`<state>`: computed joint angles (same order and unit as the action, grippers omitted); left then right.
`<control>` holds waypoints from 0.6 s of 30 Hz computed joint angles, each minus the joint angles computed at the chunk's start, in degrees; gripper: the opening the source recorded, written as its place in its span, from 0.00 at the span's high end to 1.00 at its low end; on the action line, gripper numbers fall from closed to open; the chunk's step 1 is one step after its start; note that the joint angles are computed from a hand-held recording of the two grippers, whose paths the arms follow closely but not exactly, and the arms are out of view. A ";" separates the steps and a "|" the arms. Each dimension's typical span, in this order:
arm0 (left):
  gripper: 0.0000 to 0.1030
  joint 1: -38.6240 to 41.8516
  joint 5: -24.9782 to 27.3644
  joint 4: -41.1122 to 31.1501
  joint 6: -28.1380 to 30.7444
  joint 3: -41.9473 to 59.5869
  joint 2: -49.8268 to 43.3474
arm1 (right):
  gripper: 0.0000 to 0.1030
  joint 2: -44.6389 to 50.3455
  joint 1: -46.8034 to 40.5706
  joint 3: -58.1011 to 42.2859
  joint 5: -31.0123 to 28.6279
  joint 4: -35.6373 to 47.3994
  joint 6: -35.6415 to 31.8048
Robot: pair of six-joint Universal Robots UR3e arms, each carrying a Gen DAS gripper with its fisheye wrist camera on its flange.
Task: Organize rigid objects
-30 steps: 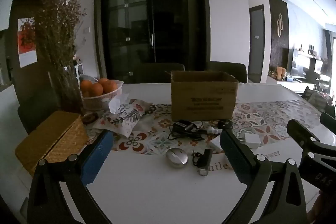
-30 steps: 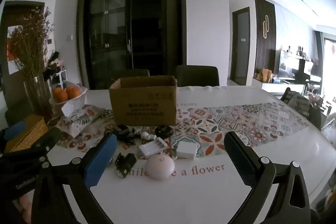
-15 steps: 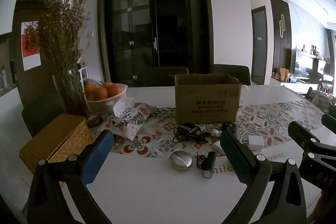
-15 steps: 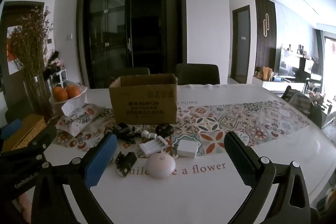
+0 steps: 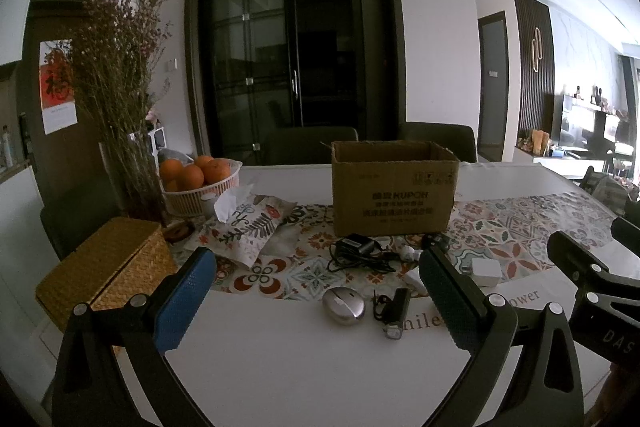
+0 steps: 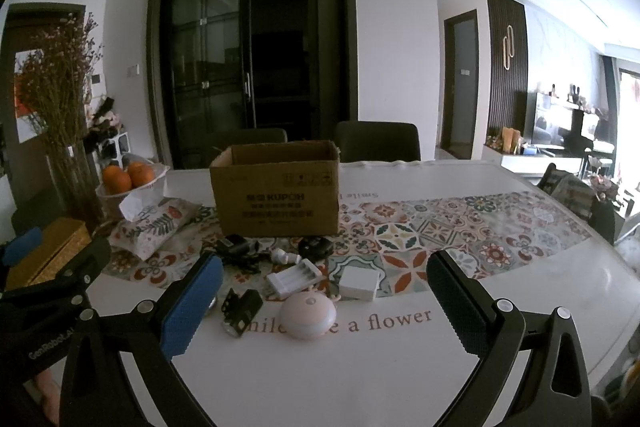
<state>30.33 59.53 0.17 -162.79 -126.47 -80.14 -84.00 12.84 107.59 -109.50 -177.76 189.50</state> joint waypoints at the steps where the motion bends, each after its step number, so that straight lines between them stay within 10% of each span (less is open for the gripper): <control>1: 0.00 -0.10 0.08 -0.04 -0.03 0.02 0.00 | 0.00 -0.04 -0.02 0.06 0.07 -0.03 0.01; 18: 0.00 0.39 -0.34 -0.11 0.51 -0.02 -0.62 | 0.00 -0.23 -0.04 0.24 0.06 -0.20 -0.21</control>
<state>30.72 59.19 0.06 -162.28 -126.50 -80.76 -84.24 12.80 107.82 -109.44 -177.95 189.29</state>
